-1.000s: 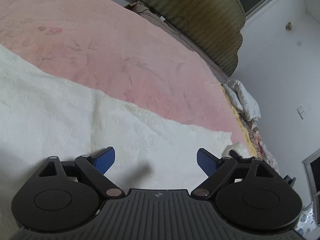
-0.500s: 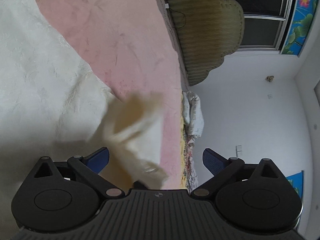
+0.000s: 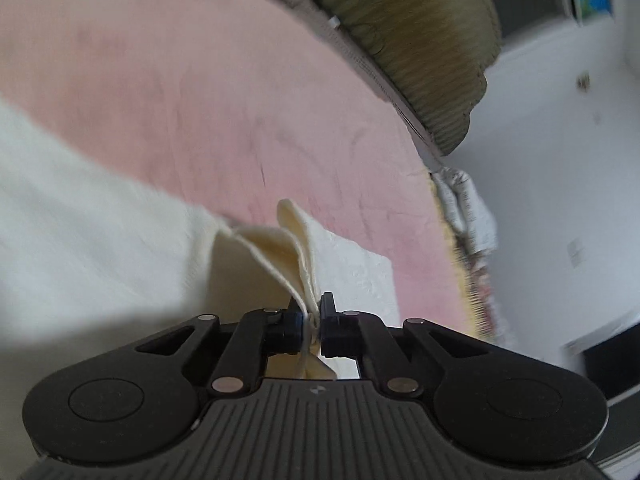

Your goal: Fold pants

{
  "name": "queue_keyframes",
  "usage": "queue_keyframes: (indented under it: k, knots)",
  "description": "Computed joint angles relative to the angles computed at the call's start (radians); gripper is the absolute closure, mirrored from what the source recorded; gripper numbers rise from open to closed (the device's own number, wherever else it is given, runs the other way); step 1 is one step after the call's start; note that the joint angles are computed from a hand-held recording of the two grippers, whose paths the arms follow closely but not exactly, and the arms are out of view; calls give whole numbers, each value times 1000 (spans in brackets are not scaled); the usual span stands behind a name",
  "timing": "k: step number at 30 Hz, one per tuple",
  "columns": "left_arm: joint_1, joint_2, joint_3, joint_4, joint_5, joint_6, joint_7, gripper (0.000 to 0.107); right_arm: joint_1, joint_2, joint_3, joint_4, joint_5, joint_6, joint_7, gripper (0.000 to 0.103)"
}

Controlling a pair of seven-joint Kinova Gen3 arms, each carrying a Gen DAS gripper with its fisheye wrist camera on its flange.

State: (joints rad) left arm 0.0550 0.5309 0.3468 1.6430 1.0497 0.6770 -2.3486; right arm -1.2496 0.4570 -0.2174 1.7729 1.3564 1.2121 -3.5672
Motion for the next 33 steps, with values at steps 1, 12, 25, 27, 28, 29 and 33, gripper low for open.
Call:
queue_keyframes:
  k: [1,12,25,27,28,29,33]
  knots:
    - [-1,-46,-1,30,-21,-41,-41,101,5,2,0,-5,20,-23,9,90]
    - [113,-203,-158,203,-284,-259,76,69,61,88,-7,-162,-47,-199,298,82]
    - [-106,-318,-56,266,-179,-177,70,65,96,-22,-3,-44,14,-342,168,82]
    - [-119,-309,-66,260,-114,-112,22,65,86,-4,6,-75,-14,-338,249,82]
    - [-119,-300,-75,252,-99,-76,16,65,72,13,21,-99,-32,-319,290,78]
    - [-118,-290,-84,243,-87,-43,13,65,46,23,52,-117,-66,-307,330,71]
    - [-93,-242,-119,222,-56,55,1,65,16,33,82,-148,-131,-269,415,55]
